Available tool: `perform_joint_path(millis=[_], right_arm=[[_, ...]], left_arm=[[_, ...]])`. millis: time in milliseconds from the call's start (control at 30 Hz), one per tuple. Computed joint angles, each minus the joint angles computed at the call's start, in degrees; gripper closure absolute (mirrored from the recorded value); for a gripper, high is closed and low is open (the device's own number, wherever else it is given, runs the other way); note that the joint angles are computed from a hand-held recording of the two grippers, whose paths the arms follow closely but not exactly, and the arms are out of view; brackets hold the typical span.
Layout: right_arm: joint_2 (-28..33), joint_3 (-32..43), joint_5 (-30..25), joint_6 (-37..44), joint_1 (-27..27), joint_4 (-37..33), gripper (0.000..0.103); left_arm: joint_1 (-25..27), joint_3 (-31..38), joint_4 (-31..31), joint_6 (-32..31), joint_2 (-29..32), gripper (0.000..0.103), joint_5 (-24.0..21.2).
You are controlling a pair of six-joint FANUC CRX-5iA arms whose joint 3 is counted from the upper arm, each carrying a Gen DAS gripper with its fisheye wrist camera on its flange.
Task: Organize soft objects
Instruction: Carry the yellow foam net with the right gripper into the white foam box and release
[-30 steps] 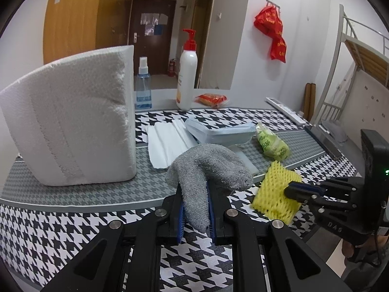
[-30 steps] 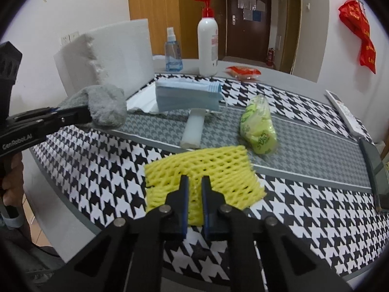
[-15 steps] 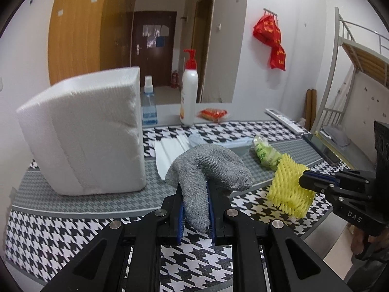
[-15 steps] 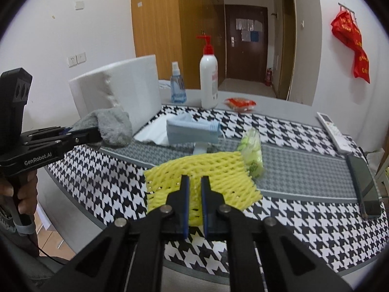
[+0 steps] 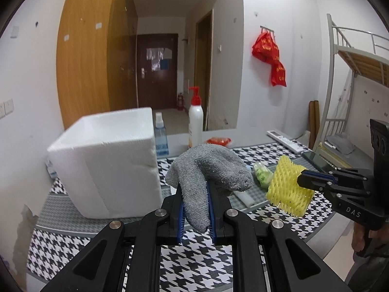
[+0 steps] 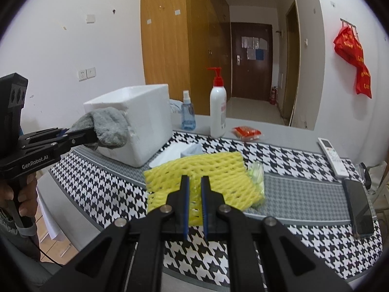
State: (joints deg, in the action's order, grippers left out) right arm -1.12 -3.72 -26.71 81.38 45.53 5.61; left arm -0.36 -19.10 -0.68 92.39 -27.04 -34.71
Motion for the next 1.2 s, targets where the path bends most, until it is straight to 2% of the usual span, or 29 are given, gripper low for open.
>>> perform_joint_path(millis=[533, 800, 1200], right_arm=[[-0.2, 3.3, 1.4, 6.1, -0.4, -5.6, 0.092], [0.8, 6.6, 0.6, 10.3, -0.7, -9.6, 0.092], [3.5, 12.2, -1.2, 15.0, -0.3, -13.5, 0.092]], left_arm=[[-3.5, 4.7, -13.3, 10.5, -2.4, 0.086, -2.0], [-6.0, 8.2, -22.0, 17.4, -2.1, 0.086, -5.0], [-4.7, 10.8, -26.6, 20.4, -2.1, 0.086, -7.1]])
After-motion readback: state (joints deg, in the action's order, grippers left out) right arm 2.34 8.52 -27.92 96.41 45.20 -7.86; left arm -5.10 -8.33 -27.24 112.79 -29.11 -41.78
